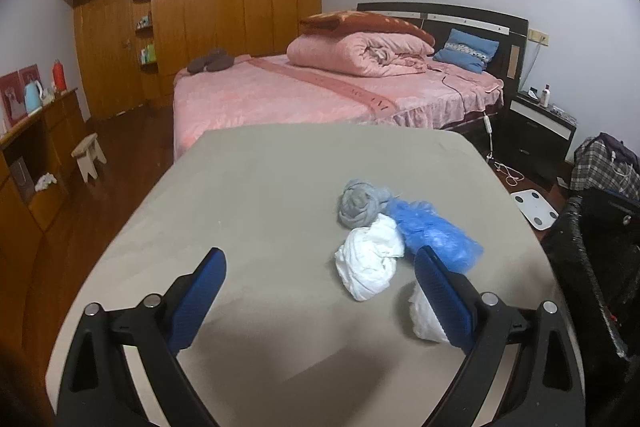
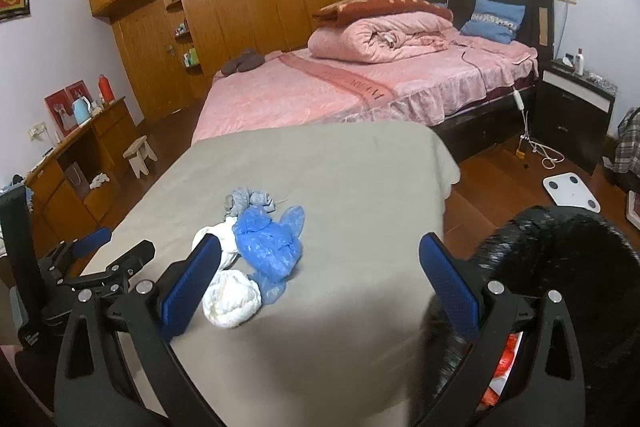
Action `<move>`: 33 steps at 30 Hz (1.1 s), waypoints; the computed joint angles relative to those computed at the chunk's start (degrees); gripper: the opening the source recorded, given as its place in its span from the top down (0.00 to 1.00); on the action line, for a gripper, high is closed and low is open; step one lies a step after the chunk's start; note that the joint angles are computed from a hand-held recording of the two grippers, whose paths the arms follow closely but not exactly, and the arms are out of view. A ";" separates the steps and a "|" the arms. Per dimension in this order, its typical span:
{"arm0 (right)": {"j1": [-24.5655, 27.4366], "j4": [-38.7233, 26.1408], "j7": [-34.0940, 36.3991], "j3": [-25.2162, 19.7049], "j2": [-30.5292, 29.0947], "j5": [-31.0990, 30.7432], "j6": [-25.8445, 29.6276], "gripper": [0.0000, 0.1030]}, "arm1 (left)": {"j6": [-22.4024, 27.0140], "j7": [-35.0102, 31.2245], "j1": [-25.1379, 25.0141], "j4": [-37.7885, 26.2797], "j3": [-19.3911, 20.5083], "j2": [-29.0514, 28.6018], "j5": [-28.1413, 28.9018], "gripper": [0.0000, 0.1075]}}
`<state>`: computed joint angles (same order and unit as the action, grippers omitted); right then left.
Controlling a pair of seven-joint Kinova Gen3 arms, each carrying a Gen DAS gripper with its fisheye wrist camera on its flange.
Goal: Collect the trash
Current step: 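Move both tools back over the blue bag and white cloth, then grasp the blue plastic bag with the right tool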
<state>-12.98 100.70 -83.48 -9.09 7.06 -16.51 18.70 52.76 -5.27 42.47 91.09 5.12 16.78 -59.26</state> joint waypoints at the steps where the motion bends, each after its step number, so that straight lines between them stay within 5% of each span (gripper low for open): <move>1: -0.95 -0.74 -1.46 0.58 0.91 1.32 0.33 0.06 | -0.60 -0.16 -0.43 0.10 -0.08 0.18 0.16 0.13; 10: -4.39 -6.88 -7.16 1.02 8.58 7.52 2.97 0.06 | -3.17 -1.22 -2.25 -0.55 -2.28 2.29 1.66 0.15; 22: -5.30 -13.94 -4.98 -1.48 15.52 7.75 8.67 0.07 | -4.34 -1.55 -3.68 0.28 -3.36 2.67 3.01 0.15; 27: -1.71 -16.70 0.61 -4.89 17.92 3.06 13.17 0.42 | -5.06 -2.07 -3.92 0.28 -3.66 2.79 3.59 0.15; 33: -0.62 -15.49 4.25 -4.80 16.94 -0.85 12.63 0.53 | -6.07 -2.89 -4.15 -0.24 -3.81 3.06 4.53 0.15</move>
